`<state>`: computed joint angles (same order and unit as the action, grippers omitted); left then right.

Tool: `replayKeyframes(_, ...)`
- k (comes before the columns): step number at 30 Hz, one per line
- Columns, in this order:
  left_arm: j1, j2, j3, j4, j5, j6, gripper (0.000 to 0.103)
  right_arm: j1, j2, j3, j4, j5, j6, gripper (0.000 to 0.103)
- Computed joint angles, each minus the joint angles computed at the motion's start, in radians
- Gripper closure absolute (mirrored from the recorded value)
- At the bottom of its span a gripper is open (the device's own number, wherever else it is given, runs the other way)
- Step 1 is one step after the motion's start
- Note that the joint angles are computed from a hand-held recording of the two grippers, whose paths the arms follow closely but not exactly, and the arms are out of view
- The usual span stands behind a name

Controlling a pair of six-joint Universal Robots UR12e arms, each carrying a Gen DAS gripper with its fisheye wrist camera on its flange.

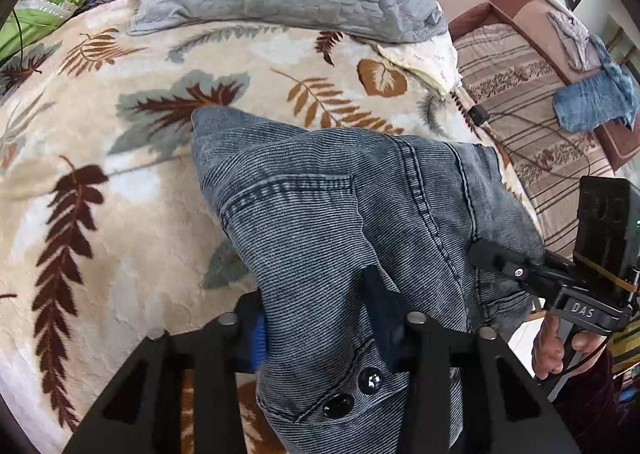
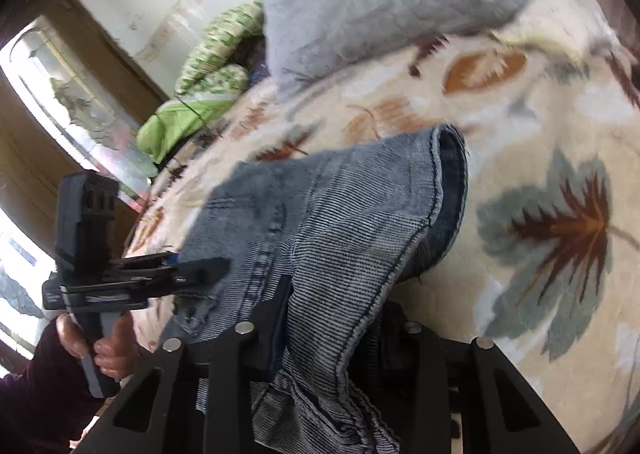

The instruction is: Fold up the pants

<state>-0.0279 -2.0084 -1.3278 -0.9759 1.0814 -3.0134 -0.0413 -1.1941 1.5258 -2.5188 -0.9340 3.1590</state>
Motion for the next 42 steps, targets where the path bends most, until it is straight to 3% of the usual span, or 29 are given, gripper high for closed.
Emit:
replayKeyframes(4,0.013,0.0,0.023,0.055,-0.011,-0.016,0.065,0.013,0.011,-0.053,-0.005,-0.005,-0.011,0.068)
replayKeyframes(8,0.018,-0.029,0.089,0.09,0.028,-0.025,0.065,0.024,0.056,-0.14,-0.037,0.003,0.01,0.068)
replayKeyframes(12,0.007,-0.1,0.181,0.081,0.157,-0.046,0.064,0.038,0.142,-0.258,0.005,0.006,0.032,0.068)
replayKeyframes(14,-0.004,-0.142,0.222,0.044,0.255,-0.064,0.061,0.049,0.198,-0.328,0.092,0.007,0.03,0.068)
replayKeyframes(15,-0.011,-0.164,0.242,0.017,0.304,-0.067,0.06,0.055,0.22,-0.357,0.142,-0.006,0.03,0.064)
replayKeyframes(16,-0.017,-0.178,0.25,0.005,0.346,-0.066,0.05,0.066,0.243,-0.389,0.202,-0.058,0.033,0.06)
replayKeyframes(17,-0.021,-0.183,0.237,0.033,0.377,-0.07,0.038,0.079,0.26,-0.412,0.243,-0.131,0.032,0.053)
replayKeyframes(18,-0.023,-0.178,0.221,0.068,0.392,-0.08,0.035,0.089,0.272,-0.427,0.27,-0.189,0.029,0.038)
replayKeyframes(19,-0.025,-0.17,0.209,0.09,0.407,-0.085,0.034,0.092,0.276,-0.426,0.271,-0.204,0.039,0.036)
replayKeyframes(22,-0.034,-0.138,0.175,0.135,0.454,-0.059,0.034,0.082,0.251,-0.39,0.223,-0.176,0.075,0.036)
replayKeyframes(24,-0.043,-0.105,0.134,0.208,0.497,-0.04,0.033,0.077,0.22,-0.352,0.171,-0.183,0.091,0.036)
replayKeyframes(32,-0.066,0.048,-0.024,0.438,0.584,-0.026,0.022,0.06,0.04,-0.153,-0.029,-0.155,0.093,0.036)
replayKeyframes(37,-0.07,0.122,-0.087,0.484,0.621,-0.045,0.017,0.054,-0.064,-0.047,-0.139,-0.138,0.101,0.036)
replayKeyframes(42,-0.072,0.183,-0.146,0.54,0.651,-0.07,0.01,0.072,-0.137,0.012,-0.199,-0.194,0.074,0.034)
